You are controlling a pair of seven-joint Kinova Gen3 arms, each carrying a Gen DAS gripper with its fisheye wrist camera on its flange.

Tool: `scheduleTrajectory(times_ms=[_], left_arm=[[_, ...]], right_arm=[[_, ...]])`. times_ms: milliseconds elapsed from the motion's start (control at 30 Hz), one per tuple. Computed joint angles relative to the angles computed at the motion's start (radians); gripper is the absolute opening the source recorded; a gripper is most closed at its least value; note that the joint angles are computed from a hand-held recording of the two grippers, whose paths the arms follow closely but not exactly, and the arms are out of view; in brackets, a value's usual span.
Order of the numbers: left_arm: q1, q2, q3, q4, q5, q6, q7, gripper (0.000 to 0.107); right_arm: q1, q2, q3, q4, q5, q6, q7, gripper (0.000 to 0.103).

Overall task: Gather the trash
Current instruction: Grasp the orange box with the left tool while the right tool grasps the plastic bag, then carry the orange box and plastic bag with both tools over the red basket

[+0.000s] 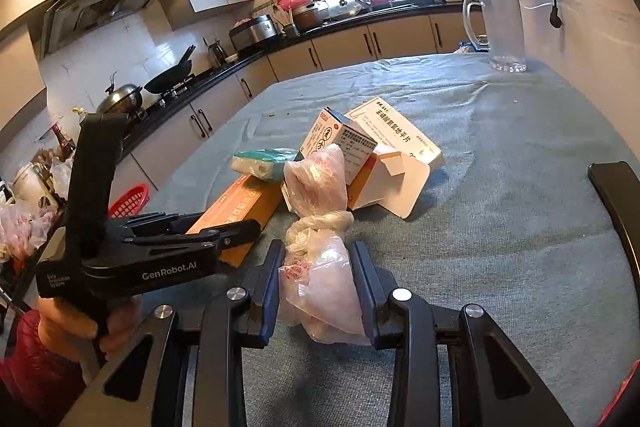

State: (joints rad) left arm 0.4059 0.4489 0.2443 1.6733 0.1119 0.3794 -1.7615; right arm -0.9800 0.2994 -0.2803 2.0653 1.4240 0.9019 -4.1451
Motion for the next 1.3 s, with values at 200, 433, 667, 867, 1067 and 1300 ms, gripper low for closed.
scheduleTrajectory(times_ms=[200, 433, 667, 867, 1067, 1300], left_arm=[[-0.162, -0.072, 0.13, 0.136, 0.095, -0.113, -0.137, 0.044], [-0.226, -0.114, 0.163, 0.201, 0.153, -0.116, -0.226, 0.044], [-0.14, -0.084, 0.07, 0.146, 0.136, -0.045, -0.189, 0.045], [-0.083, -0.082, 0.022, 0.144, 0.09, -0.07, -0.136, 0.045], [-0.232, -0.112, 0.168, 0.225, 0.178, -0.166, -0.209, 0.045], [-0.445, -0.181, 0.379, 0.359, 0.229, -0.313, -0.279, 0.045]], right_arm=[[0.007, -0.001, -0.001, 0.013, 0.032, -0.011, -0.029, 0.036], [0.02, 0.001, -0.007, 0.013, 0.038, -0.025, -0.031, 0.036], [0.022, 0.001, -0.003, 0.005, 0.028, -0.034, -0.012, 0.036], [0.023, 0.0, -0.003, 0.011, 0.038, -0.036, -0.023, 0.036], [0.021, 0.003, -0.004, 0.002, 0.022, -0.03, -0.004, 0.036], [-0.019, 0.018, 0.006, -0.06, -0.039, 0.007, 0.05, 0.036]])
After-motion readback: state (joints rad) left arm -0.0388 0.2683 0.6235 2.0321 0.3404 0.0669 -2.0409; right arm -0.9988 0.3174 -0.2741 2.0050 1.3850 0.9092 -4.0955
